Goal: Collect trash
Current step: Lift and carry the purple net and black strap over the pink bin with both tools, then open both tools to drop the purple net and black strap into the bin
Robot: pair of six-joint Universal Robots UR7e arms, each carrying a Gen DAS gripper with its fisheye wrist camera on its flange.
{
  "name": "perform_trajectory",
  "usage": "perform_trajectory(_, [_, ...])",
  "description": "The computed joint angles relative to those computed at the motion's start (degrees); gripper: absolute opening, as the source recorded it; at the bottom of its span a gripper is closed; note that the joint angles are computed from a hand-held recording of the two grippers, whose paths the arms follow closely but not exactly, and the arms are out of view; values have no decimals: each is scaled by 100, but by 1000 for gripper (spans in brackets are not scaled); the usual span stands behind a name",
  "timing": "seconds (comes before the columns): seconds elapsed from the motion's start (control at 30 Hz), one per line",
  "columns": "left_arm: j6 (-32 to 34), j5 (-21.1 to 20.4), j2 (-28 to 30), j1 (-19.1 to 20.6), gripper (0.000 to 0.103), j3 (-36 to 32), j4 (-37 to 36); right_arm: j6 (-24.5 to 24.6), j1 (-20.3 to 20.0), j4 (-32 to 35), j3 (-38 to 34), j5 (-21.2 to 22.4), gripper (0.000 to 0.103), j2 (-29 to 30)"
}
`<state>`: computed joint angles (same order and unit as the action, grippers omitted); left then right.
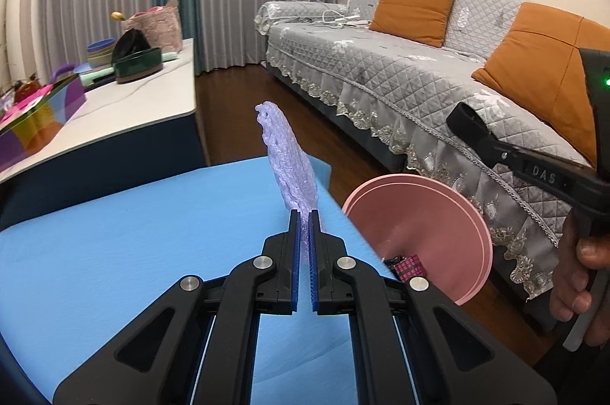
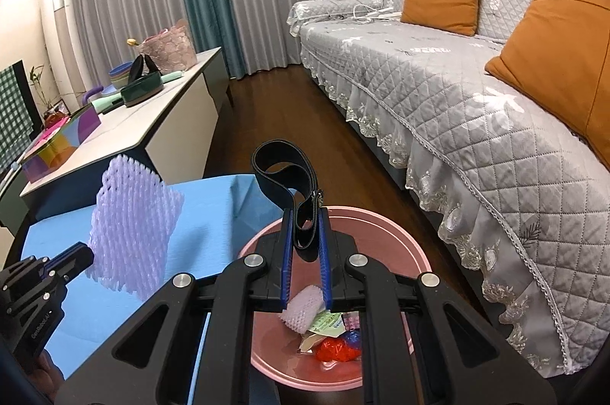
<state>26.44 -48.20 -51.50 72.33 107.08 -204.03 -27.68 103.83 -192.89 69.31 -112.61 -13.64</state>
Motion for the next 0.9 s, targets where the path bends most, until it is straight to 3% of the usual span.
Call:
perform_trajectory(0.53, [-74,-580,618,8,4,-861,812,46,-175,130,-193,-164,13,35])
perform_trajectory(0.7, [-355,-1001,711,127,5,-1114,1421,78,-205,164,-234,-279,18,49])
perform_trajectory(0.77, [-520,-1226,716,197,8,-1209,1739,113,-213,220,-255,-331,26,57])
perform_trajectory(0.83, [-639,-1311,729,241,17,-1276,1922,124,-211,215,-303,-425,49,91])
perform_trajectory(0.9, [-713,-1301,713,253,24,-1256,1904,117,-209,194,-322,-466,55,106])
